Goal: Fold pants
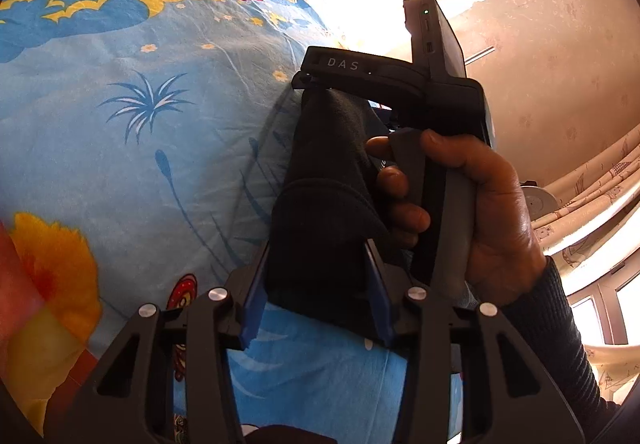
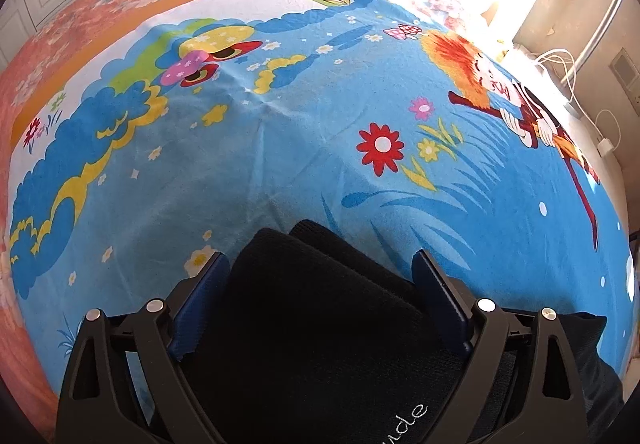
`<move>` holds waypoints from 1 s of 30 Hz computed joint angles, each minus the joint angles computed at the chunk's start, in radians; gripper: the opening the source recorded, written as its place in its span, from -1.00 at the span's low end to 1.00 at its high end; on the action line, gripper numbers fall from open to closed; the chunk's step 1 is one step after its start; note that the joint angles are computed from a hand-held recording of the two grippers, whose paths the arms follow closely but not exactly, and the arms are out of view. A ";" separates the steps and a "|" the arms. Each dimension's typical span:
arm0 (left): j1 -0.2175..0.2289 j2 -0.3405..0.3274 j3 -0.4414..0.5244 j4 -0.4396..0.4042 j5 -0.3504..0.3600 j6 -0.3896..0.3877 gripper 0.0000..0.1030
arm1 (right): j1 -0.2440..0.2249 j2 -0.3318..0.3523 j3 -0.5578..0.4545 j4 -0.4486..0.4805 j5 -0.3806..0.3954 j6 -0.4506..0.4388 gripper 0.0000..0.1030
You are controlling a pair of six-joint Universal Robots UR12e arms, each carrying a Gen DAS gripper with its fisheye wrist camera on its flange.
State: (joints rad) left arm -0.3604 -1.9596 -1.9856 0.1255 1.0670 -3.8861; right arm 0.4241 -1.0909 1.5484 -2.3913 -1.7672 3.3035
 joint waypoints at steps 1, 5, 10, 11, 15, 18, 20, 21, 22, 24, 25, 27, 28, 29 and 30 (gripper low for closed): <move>0.001 0.001 -0.002 0.006 -0.002 -0.006 -0.34 | 0.001 -0.006 -0.014 0.043 0.005 0.005 0.73; -0.021 0.025 -0.002 0.005 0.068 0.034 -0.46 | -0.007 -0.023 -0.080 0.244 0.092 0.011 0.73; -0.071 0.064 0.030 -0.067 0.201 0.145 -0.49 | 0.008 0.003 -0.173 0.465 0.083 0.005 0.73; -0.080 0.070 0.038 -0.086 0.225 0.159 -0.50 | 0.014 0.009 -0.186 0.488 0.064 0.006 0.73; -0.113 0.081 0.057 -0.112 0.303 0.196 -0.51 | 0.026 0.035 -0.222 0.557 0.048 0.038 0.72; -0.133 0.088 0.064 -0.114 0.336 0.220 -0.55 | 0.041 0.051 -0.229 0.576 0.005 0.050 0.72; -0.140 0.093 0.065 -0.119 0.351 0.226 -0.59 | 0.050 0.053 -0.225 0.573 -0.026 0.052 0.63; -0.141 0.094 0.065 -0.126 0.352 0.220 -0.59 | 0.056 0.054 -0.223 0.575 -0.061 0.051 0.40; -0.142 0.094 0.064 -0.123 0.353 0.212 -0.60 | 0.064 0.055 -0.220 0.577 -0.103 0.040 0.22; -0.138 0.095 0.058 -0.113 0.351 0.201 -0.60 | 0.065 0.043 -0.196 0.545 -0.103 0.003 -0.06; -0.133 0.094 0.053 -0.101 0.337 0.188 -0.60 | 0.063 0.036 -0.183 0.526 -0.098 -0.001 -0.10; -0.128 0.093 0.044 -0.085 0.328 0.152 -0.57 | 0.053 0.022 -0.163 0.489 -0.073 0.001 -0.20; -0.125 0.091 0.040 -0.078 0.328 0.116 -0.39 | 0.046 0.014 -0.153 0.471 -0.052 0.010 -0.21; -0.123 0.090 0.033 -0.070 0.336 0.075 -0.20 | 0.037 0.007 -0.145 0.455 -0.026 0.020 -0.21; -0.125 0.090 0.028 -0.075 0.353 0.042 0.34 | 0.029 0.002 -0.138 0.443 -0.001 0.032 -0.21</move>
State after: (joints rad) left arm -0.4849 -1.8694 -1.9572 0.0506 1.4200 -3.8437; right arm 0.4532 -1.0892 1.4107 -1.9488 -1.7684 3.3358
